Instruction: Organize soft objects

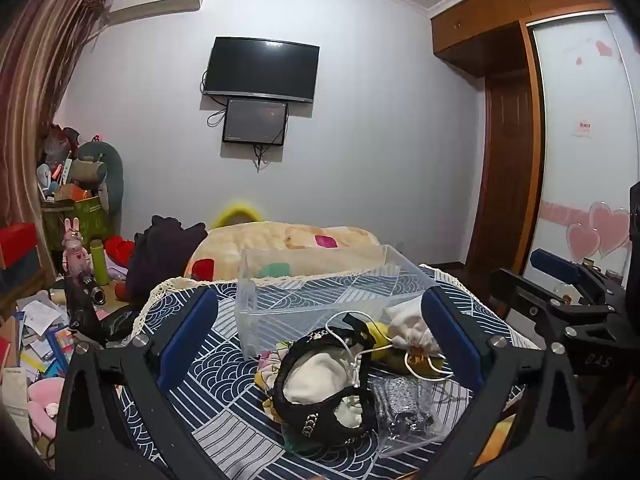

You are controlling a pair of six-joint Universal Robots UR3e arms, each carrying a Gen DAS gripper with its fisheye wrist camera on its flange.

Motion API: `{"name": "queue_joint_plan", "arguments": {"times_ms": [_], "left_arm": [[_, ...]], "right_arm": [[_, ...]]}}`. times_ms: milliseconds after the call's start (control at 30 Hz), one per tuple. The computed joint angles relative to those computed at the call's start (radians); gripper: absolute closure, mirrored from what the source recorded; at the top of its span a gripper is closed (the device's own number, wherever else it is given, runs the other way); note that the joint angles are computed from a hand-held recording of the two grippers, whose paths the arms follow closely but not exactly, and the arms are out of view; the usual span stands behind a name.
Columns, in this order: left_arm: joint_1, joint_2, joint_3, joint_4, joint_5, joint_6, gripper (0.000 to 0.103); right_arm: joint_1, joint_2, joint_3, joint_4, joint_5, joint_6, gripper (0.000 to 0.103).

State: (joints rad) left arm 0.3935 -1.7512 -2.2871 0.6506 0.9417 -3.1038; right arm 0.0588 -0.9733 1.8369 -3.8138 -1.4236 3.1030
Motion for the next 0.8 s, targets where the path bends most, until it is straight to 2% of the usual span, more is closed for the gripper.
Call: {"name": "queue_joint_plan", "arguments": {"times_ms": [233, 567, 800], "left_arm": [[0.013, 0.026, -0.023, -0.019, -0.022, 0.032, 0.0], [-0.026, 0.014, -0.005, -0.002, 0.041, 0.034, 0.0], [-0.019, 0.019, -0.007, -0.013, 0.027, 0.038, 0.0]], "right_arm": [[0.004, -0.001, 0.014, -0.018, -0.002, -0.009, 0.0], [-0.003, -0.009, 0.01, -0.008, 0.01, -0.002, 0.0], [0.003, -0.017, 0.016, -0.009, 0.001, -0.001, 0.0]]}}
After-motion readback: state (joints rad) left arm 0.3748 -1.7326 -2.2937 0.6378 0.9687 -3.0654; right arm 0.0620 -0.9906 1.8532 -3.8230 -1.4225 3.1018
